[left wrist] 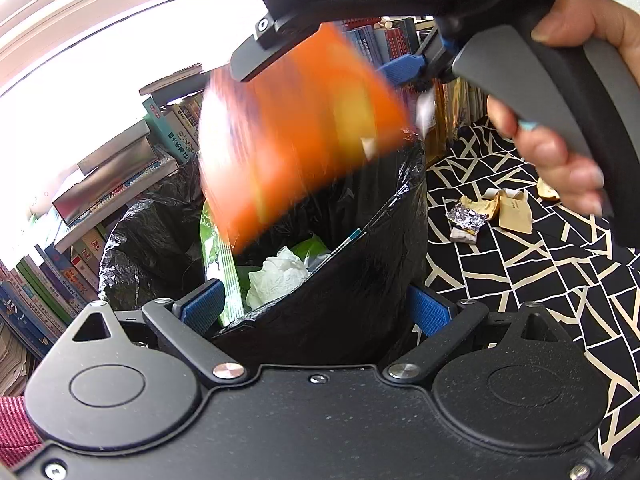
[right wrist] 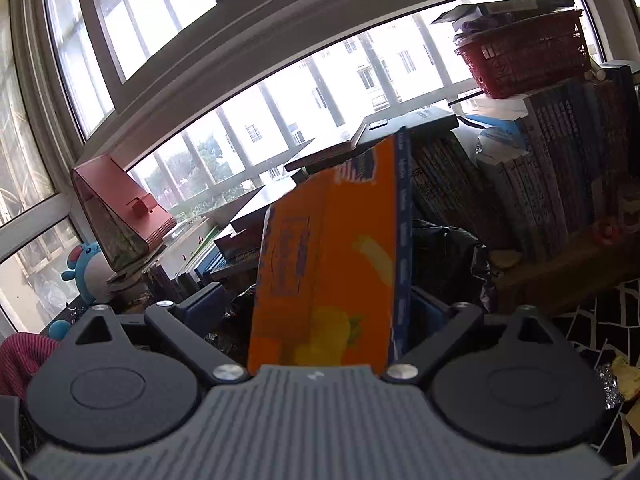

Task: Collect trash
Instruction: 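Carry the orange box with the right gripper into the trash bag and release, then move the right gripper back over the bed to the foil wrapper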

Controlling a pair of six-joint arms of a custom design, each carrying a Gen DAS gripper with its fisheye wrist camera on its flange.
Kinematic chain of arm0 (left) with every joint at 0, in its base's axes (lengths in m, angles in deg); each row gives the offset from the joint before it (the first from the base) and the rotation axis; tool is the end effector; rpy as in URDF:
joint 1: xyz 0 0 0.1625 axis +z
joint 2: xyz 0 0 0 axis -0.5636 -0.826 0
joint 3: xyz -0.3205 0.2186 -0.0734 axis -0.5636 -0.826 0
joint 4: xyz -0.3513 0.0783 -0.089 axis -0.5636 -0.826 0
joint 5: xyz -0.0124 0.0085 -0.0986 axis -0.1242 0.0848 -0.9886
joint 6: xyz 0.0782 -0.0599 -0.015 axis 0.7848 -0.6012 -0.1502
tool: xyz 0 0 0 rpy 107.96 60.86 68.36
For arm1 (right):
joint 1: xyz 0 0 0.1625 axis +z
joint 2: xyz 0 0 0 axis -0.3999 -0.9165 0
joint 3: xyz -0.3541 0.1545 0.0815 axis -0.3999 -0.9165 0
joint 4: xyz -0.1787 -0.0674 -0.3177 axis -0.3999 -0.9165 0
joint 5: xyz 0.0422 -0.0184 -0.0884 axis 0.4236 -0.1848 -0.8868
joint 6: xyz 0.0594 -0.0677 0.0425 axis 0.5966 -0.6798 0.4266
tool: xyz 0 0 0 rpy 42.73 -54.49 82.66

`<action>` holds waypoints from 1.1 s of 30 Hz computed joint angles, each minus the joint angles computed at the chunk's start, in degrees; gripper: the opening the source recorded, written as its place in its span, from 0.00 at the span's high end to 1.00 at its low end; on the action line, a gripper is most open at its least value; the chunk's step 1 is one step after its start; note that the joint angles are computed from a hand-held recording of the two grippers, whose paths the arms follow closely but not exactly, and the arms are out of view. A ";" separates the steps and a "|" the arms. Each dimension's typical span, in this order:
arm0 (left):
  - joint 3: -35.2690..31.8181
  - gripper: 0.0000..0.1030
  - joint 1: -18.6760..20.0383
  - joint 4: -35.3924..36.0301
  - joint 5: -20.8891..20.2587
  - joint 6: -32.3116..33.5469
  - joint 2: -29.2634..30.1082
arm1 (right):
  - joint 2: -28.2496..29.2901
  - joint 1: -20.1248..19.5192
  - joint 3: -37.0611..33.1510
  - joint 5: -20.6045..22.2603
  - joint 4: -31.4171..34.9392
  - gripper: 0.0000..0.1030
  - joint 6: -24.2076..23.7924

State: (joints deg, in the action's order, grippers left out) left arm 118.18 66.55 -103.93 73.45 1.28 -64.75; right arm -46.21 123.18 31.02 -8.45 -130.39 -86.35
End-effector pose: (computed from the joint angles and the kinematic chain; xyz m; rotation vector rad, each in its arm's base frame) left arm -0.2437 -0.4260 0.0895 0.3598 1.8496 -0.9844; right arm 0.2484 -0.5230 0.1887 -1.1501 2.6657 -0.7840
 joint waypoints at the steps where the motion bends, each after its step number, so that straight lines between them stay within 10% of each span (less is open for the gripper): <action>1: -0.05 0.07 -0.03 0.23 -0.02 -0.24 0.05 | -0.07 0.20 0.21 -0.37 -0.07 0.00 -0.29; 33: -0.36 0.07 -0.26 1.05 -0.18 -1.05 0.26 | 1.96 -2.04 -1.93 -10.95 -11.64 0.00 10.60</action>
